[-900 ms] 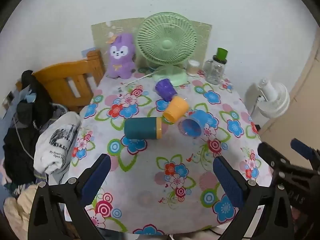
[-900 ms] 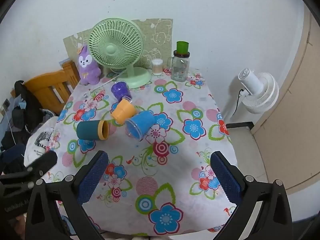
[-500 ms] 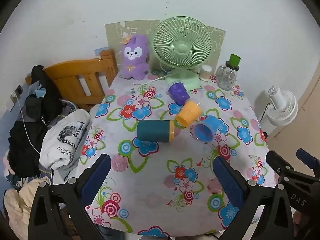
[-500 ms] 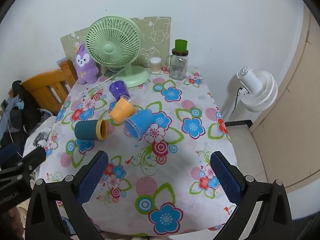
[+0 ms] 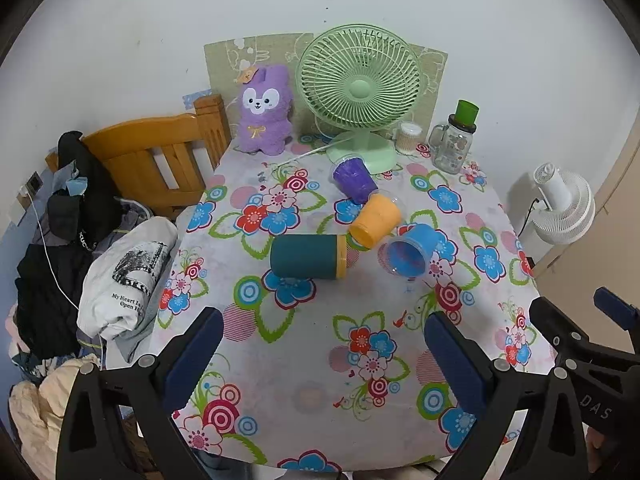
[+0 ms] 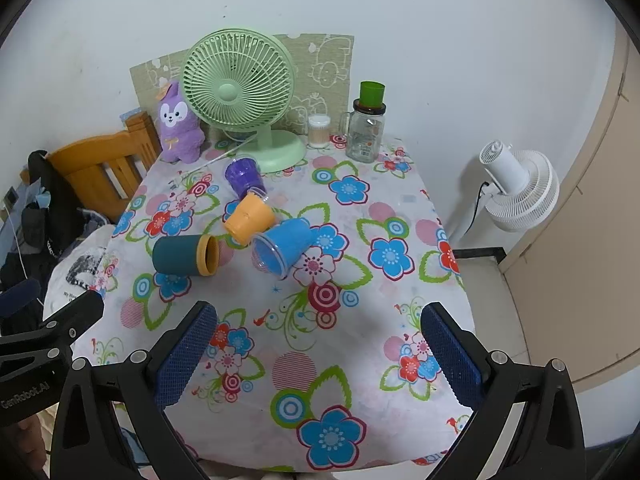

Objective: Flip cup upside down

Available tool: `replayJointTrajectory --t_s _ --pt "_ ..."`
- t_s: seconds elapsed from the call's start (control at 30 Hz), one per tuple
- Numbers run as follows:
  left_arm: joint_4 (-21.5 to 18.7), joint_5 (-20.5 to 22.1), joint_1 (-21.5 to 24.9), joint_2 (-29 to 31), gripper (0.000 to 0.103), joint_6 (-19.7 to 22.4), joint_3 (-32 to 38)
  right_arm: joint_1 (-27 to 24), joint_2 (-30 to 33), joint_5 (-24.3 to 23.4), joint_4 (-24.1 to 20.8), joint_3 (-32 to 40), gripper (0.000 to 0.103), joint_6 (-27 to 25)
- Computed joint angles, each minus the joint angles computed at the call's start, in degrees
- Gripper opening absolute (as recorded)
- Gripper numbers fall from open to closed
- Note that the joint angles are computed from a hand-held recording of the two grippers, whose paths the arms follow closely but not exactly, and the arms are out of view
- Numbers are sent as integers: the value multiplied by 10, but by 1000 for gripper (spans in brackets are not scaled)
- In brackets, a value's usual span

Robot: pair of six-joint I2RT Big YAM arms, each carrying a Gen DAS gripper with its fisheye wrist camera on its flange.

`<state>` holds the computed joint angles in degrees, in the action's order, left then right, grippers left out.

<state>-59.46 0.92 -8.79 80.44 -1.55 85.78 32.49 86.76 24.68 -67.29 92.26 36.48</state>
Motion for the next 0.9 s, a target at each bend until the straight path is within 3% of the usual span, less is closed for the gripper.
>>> replayJointTrajectory --t_s 0.9 --pt "-13 8 0 29 100 17 27 -12 8 -14 16 7 103 -15"
